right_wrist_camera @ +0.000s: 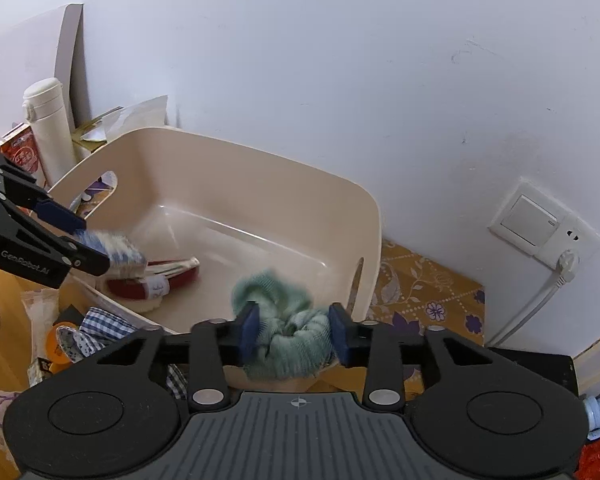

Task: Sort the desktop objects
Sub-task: 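Carry the tissue box and scrunchie into the basket and release both, then grasp the pink fleece cloth with the left tool while the right grasps the pink fluffy item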

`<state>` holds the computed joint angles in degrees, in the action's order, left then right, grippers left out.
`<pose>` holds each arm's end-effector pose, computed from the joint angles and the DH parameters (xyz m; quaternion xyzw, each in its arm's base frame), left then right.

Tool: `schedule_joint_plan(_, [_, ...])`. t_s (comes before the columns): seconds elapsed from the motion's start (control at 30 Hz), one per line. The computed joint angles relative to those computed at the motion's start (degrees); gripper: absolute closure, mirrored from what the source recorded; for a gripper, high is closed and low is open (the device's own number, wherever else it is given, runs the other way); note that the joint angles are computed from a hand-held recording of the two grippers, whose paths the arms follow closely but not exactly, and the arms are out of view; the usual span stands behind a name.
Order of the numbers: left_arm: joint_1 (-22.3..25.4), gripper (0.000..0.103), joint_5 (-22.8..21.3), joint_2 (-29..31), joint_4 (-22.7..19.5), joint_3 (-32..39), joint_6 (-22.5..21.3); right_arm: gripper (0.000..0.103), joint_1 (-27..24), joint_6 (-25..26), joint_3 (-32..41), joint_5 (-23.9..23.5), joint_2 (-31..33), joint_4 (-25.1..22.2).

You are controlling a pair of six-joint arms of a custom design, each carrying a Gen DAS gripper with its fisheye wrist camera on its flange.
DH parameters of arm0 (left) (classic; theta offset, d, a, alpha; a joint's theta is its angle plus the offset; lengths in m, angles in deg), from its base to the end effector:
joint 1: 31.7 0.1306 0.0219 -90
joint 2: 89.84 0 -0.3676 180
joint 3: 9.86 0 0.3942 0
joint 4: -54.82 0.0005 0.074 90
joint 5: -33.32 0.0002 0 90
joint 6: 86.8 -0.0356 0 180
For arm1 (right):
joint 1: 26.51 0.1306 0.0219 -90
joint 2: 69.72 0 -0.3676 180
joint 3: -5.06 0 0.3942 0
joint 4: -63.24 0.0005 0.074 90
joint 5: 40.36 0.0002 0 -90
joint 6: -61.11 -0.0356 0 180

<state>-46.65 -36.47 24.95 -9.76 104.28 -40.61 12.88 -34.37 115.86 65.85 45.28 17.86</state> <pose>0.5909 -0.1710 0.3622 0.5045 0.8194 -0.1133 0.2472 0.5015 0.3983 0.3524 -0.2243 0.9029 0.0082 0.3666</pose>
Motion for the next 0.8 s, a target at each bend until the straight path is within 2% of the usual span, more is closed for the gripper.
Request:
schedule_joint_plan(0.03, [0.14, 0.046, 0.11, -0.32, 0.55, -0.39, 0.02, 0.054, 0.07, -0.12, -0.07, 0.18, -0.07, 0.04])
schedule_joint_plan(0.1, [0.46, 0.039, 0.51, -0.82, 0.91, -0.75, 0.02, 0.045, 0.26, -0.28, -0.41, 0.70, -0.34, 0.53])
schedule_joint_plan(0.27, [1.84, 0.029, 2.91, -2.85, 1.52, -2.18, -0.77, 0.027, 1.22, -0.44, -2.20, 2.67, -2.00, 2.15])
schedule_joint_plan(0.37, [2.94, 0.025, 4.51, -3.64, 0.62, -2.21, -2.07, 0.024, 1.72, -1.00, -3.62, 2.80, -3.42, 2.87])
schedule_joint_plan(0.5, [4.69, 0.023, 6.46, -5.30, -0.11, -3.49, -5.35, 0.011, 2.94, -1.39, -5.74, 3.77, -5.45, 3.38])
schedule_joint_plan(0.73, [7.21, 0.022, 7.35, -7.28, -3.44, -5.80, -12.00, 0.009, 4.87, -2.30, -10.25, 4.33, -9.22, 1.90])
schedule_joint_plan(0.77, [7.58, 0.022, 7.65, -7.35, -4.32, -5.92, -13.54, 0.007, 5.14, -2.57, -10.93, 4.36, -9.70, 1.63])
schedule_joint_plan(0.8, [8.11, 0.022, 8.56, -6.76, -6.77, -5.12, -17.59, 0.003, 5.44, -2.70, -11.64, 4.54, -10.15, 1.32])
